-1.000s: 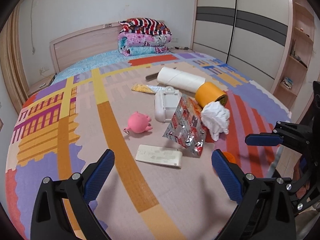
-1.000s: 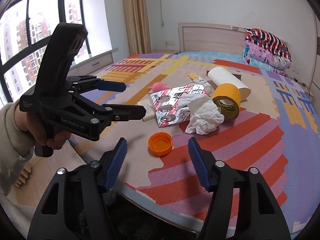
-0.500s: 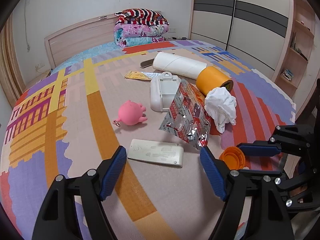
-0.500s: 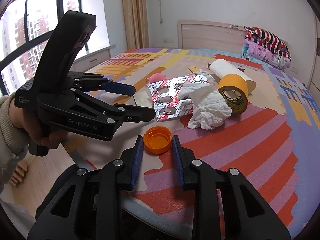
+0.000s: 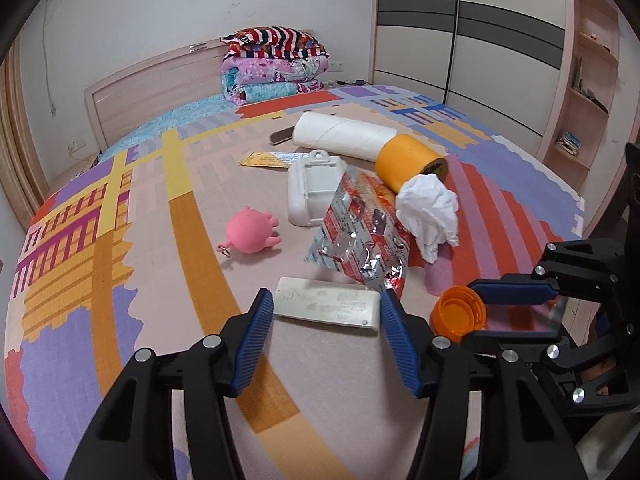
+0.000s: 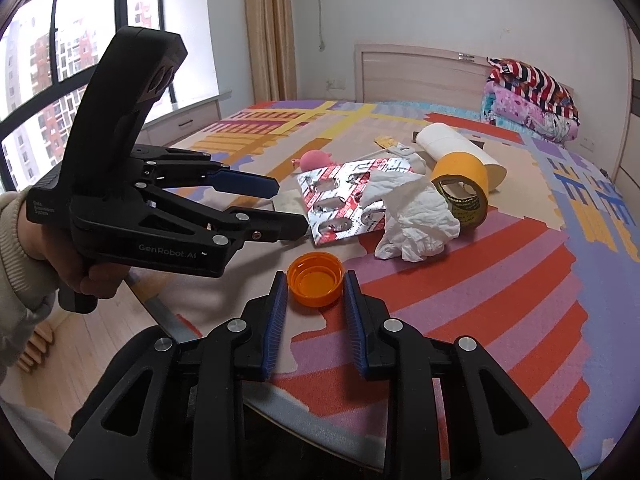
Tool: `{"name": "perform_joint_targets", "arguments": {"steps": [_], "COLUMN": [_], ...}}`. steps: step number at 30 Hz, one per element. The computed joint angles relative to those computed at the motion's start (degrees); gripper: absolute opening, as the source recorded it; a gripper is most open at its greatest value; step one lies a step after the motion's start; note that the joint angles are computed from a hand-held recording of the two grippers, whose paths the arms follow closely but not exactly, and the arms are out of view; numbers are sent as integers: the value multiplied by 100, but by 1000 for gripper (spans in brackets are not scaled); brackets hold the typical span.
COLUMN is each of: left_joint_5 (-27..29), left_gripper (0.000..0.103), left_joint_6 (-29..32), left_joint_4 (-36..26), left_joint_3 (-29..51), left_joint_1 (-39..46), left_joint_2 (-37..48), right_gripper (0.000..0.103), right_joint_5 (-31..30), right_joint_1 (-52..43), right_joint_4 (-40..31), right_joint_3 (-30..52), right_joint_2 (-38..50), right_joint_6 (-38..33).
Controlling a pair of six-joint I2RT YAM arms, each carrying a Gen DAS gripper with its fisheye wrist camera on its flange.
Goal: Collect trash
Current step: 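Grasp the orange bottle cap with the right gripper while the left gripper grasps the white paper strip, then carry the cap and paper strip over the bin and open both grippers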
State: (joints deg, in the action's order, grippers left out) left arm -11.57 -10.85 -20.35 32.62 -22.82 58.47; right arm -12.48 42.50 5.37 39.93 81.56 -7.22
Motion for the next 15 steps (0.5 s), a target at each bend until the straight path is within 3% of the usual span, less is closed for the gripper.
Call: {"name": "perform_joint_targets", "arguments": {"steps": [9, 15], "left_joint_5": [-499, -1069], "left_gripper": [54, 54], "left_joint_6": [-482, -1051], "left_joint_4": [-563, -1153], "left_joint_3": [-117, -71], "left_joint_1": [-591, -1434], "left_joint_2": [-713, -1268], "right_gripper": [29, 29], "right_joint_5": [-89, -172], "right_joint_1": [-97, -127], "right_joint_4": [-166, -393], "right_joint_3": [-58, -214], "right_joint_2": [-259, -604], "right_joint_6": [28, -19]}}
